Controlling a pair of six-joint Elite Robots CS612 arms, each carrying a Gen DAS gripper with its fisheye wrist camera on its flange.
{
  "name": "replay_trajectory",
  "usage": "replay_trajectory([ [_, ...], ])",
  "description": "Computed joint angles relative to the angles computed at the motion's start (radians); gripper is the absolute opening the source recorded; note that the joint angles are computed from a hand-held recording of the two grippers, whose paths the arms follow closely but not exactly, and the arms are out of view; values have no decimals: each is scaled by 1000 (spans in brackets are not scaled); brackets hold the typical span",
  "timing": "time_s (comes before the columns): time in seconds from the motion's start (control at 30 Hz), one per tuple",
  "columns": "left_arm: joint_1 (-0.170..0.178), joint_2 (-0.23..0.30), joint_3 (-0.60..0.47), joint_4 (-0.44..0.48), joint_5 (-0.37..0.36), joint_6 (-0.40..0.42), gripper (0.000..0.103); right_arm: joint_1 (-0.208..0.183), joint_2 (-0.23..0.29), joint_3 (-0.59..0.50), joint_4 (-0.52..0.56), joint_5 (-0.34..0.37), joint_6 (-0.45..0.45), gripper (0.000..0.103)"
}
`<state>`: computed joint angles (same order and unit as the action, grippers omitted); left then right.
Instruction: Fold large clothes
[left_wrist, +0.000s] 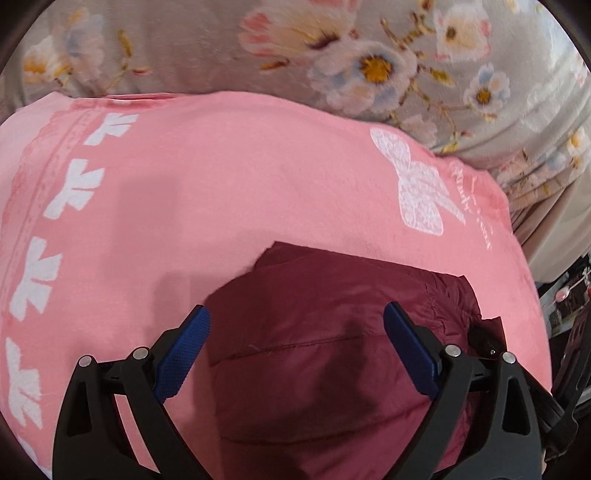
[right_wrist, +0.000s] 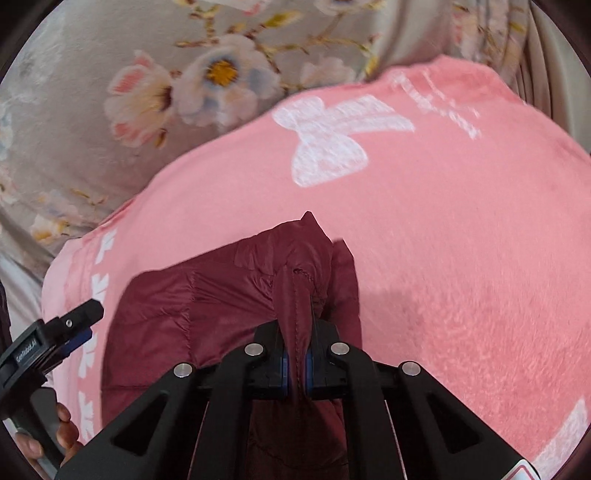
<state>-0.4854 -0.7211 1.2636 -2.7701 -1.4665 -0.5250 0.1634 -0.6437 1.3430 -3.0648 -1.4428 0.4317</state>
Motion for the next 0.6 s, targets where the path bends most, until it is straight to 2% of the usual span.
replay_trajectory([
  [0.17, -17, 42, -52, 75, 32, 22, 92, 3, 22, -13, 11, -20, -27, 6],
  [0.33, -19, 62, -56, 65, 59, 7, 98, 5, 44, -24, 7, -28, -42, 9],
  [0.47, -20, 74, -60, 57, 71, 2, 98, 11, 59, -30, -14, -49, -44, 11],
  [0.6, -30, 81, -58, 44, 118, 15, 98, 16, 68, -33, -32, -72, -57, 12],
])
